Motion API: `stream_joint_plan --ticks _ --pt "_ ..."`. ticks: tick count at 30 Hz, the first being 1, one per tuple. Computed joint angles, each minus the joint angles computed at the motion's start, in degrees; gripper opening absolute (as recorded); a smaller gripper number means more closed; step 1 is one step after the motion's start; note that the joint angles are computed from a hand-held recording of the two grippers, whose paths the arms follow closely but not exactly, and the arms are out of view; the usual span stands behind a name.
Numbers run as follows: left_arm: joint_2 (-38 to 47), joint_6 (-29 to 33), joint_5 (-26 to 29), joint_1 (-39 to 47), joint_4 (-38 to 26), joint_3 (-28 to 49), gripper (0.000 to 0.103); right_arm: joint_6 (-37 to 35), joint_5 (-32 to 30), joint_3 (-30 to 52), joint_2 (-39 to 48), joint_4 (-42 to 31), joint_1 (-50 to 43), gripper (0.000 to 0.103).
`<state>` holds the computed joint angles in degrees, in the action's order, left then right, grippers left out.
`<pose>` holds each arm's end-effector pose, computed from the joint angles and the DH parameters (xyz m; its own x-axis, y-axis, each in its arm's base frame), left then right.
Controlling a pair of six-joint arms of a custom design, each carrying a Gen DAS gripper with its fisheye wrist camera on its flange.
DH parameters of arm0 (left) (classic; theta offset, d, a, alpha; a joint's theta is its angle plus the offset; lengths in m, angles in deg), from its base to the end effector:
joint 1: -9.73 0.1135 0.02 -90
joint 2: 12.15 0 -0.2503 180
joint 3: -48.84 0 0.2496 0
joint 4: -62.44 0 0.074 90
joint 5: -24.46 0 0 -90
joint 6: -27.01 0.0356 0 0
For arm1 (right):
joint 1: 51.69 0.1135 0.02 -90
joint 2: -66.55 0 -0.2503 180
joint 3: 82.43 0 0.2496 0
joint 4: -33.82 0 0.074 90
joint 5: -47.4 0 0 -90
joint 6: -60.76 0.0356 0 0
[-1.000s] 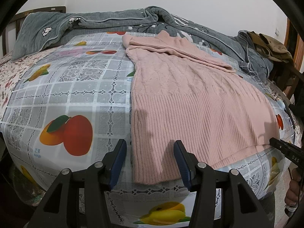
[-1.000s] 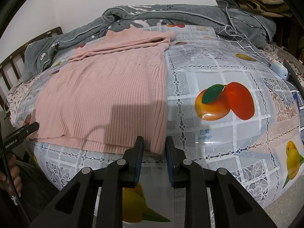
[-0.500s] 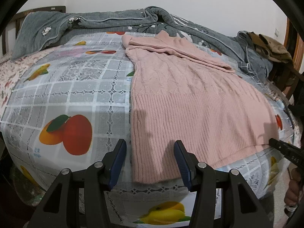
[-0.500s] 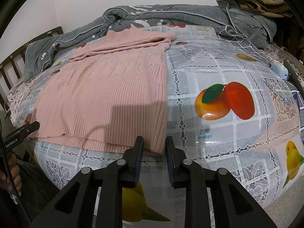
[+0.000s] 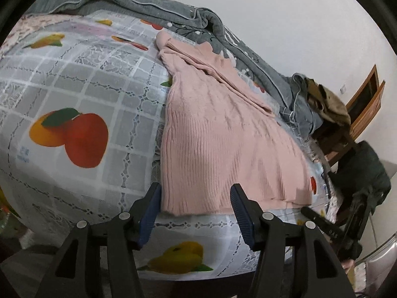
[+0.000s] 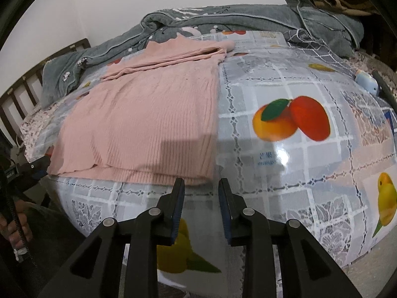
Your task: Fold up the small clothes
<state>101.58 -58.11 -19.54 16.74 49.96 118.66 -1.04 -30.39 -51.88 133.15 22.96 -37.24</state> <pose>0.3557 0.0179 0.0873 -0.7972 -0.0385 -0.6025 0.3796 0.7440 -0.5498 0.1924 0.0418 0.1169 -0.6724 0.3037 -0.6750 0.2425 0.9520 0.1867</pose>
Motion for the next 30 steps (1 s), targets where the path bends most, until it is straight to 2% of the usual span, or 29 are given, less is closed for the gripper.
stream_joint_plan --ticks 10,14,20,23,30 --pt "4.31 -5.81 1.89 -2.55 0.14 5.41 0.055 -1.43 -2.74 -2.23 -4.11 -1.00 -2.16 0.028" --pt "4.02 -3.37 5.27 -1.48 -2.24 4.58 0.055 -1.61 -3.68 -2.82 -5.51 -1.31 -3.20 0.028" --pt "2.89 -1.55 5.68 -0.68 -2.45 2.84 0.055 -1.50 -4.87 -3.53 -5.78 -0.19 -2.78 0.030" --pt "2.68 -1.88 5.50 -0.67 -2.28 2.69 0.055 -1.52 -5.42 -3.35 -4.51 1.49 -2.90 0.034" --pt "2.57 -2.24 5.62 -0.79 -2.08 2.53 0.055 -1.31 -9.73 -2.69 0.12 8.00 -6.17 0.035"
